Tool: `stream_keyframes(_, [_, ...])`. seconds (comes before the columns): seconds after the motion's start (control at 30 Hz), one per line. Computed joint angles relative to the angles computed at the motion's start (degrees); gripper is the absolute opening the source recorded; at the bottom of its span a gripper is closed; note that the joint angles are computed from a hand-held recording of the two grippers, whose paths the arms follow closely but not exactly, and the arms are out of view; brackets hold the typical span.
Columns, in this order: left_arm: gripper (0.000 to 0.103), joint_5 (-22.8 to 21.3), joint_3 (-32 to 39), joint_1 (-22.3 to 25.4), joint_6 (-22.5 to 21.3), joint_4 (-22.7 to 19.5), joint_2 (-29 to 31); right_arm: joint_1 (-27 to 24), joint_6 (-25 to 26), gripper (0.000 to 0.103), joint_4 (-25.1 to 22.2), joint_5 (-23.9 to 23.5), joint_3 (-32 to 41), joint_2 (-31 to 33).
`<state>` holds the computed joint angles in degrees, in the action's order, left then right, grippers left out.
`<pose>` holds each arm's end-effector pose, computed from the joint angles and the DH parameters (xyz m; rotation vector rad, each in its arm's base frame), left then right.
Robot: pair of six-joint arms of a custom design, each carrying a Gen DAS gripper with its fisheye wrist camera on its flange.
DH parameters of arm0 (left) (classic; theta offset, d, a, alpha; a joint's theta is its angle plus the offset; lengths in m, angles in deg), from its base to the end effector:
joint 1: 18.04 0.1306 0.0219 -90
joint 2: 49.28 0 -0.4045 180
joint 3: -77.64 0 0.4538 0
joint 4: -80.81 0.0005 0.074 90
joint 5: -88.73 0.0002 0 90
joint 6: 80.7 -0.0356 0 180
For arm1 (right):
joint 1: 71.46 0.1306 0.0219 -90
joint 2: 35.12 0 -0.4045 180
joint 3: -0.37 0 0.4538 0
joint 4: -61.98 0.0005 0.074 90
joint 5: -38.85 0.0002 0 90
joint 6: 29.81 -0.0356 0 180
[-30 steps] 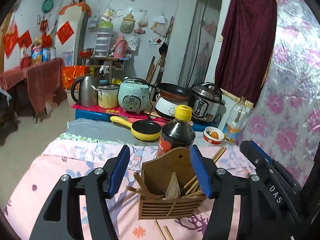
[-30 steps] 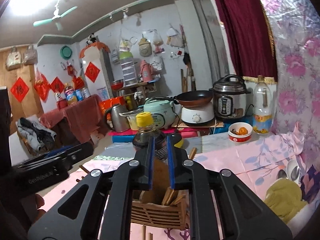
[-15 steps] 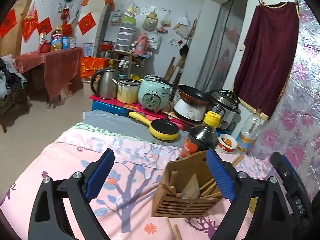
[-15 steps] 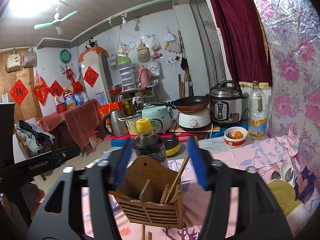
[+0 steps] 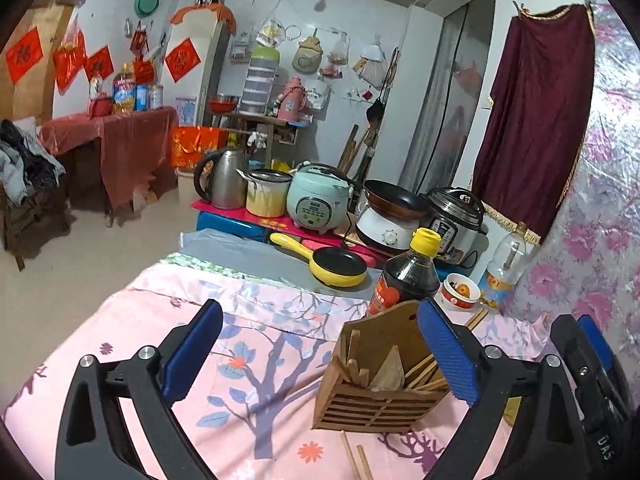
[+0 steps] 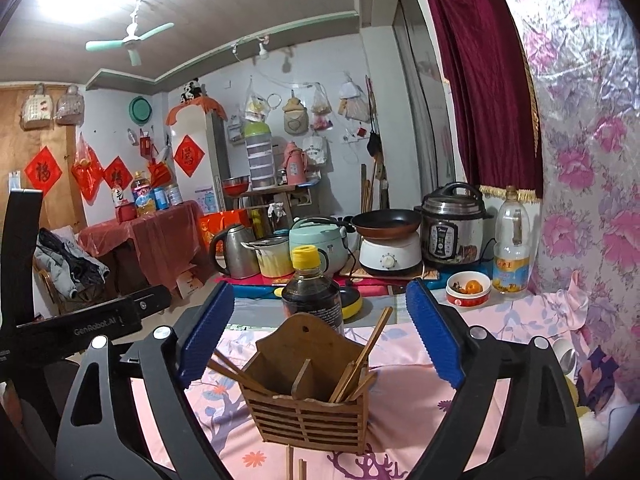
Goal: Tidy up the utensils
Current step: 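Withdraw both open grippers toward the last two loose chopsticks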
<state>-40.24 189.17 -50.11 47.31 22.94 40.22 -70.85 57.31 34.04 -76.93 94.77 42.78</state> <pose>0.4534 -0.2583 0.6456 -0.4675 1.9892 -0.0078 0.4759 0.0201 0.6338 -0.2913 1.7471 0.4416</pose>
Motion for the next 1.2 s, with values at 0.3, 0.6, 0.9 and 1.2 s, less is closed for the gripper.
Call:
stream_keyframes(0.3, [0.097,-15.65,-0.74,-7.01,-2.16,-2.35,-1.27,-1.54,4.28,0.086,-2.35,0.25,-4.04,-5.48])
stream_keyframes(0.6, [0.097,-21.99,-5.19,-13.48,0.64,-2.9,-5.13,-6.51,4.42,0.092,-4.01,-4.11,-6.92,-10.76])
stream_keyframes(0.9, [0.097,-22.62,-11.43,-16.11,19.97,-22.84,-4.95,-11.99,10.35,0.096,-7.93,-11.01,-16.16,-16.01])
stream_keyframes(1.2, [0.097,-25.27,-11.67,-17.17,21.19,-24.53,-4.62,-11.01,19.02,0.096,-23.77,-10.73,-14.49,-10.75])
